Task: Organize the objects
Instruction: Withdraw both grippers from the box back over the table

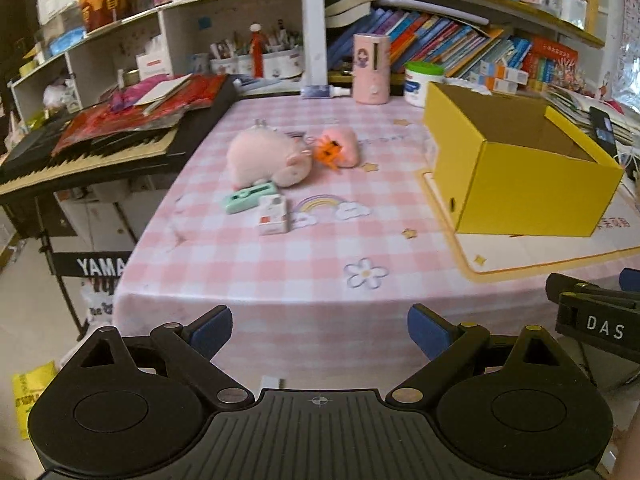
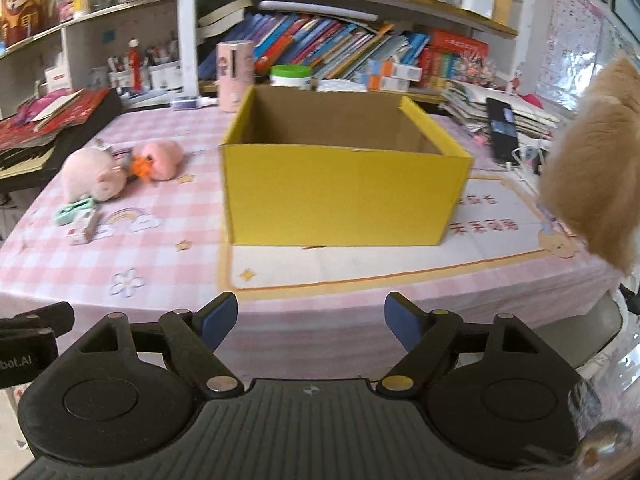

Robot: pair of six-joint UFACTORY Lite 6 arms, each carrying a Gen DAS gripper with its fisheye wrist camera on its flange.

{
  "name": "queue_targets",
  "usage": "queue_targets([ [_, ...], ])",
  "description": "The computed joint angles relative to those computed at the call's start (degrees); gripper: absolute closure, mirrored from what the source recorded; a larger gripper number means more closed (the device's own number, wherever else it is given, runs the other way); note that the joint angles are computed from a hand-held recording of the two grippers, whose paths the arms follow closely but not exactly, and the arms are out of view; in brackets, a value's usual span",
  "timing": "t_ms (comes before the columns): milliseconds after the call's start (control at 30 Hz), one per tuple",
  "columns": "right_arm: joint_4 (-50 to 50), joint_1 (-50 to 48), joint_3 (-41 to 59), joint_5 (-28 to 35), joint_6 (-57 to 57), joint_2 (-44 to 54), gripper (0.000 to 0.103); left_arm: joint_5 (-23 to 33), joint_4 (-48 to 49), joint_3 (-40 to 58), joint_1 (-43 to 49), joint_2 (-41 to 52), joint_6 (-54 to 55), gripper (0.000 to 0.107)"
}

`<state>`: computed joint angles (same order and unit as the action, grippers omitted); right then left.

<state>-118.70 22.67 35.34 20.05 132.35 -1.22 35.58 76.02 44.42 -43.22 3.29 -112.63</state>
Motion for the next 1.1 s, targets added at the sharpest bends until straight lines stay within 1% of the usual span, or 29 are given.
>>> queue_targets([
  [133, 3.9, 4.1, 0.7, 0.5, -2.1, 0.6, 0.023, 0.9, -0.1, -3.5, 0.3, -3.6, 0.0, 0.011],
  [433, 7.5, 11.6, 1.8, 3.0, -4.2, 0.2, 0.023, 2.5, -1.0, -10.6, 1.0, -12.7, -0.4, 0.011],
  [700, 10.1, 17.1, 2.2, 5.3, -5.8, -0.7, 0.022, 3.8, -1.5, -15.0, 1.4, -19.5, 0.5, 0.011],
  [900, 11.8, 20.0, 3.0, 7.7, -6.4, -1.2, 0.022, 3.6, -0.8, -16.3, 2.4, -22.3, 1.6, 0.011],
  [1100, 13.0, 21.4, 3.2, 8.8, -7.4, -1.4, 0.022, 1.6, 0.6, -16.3, 3.6, -21.4, 1.1, 0.011],
])
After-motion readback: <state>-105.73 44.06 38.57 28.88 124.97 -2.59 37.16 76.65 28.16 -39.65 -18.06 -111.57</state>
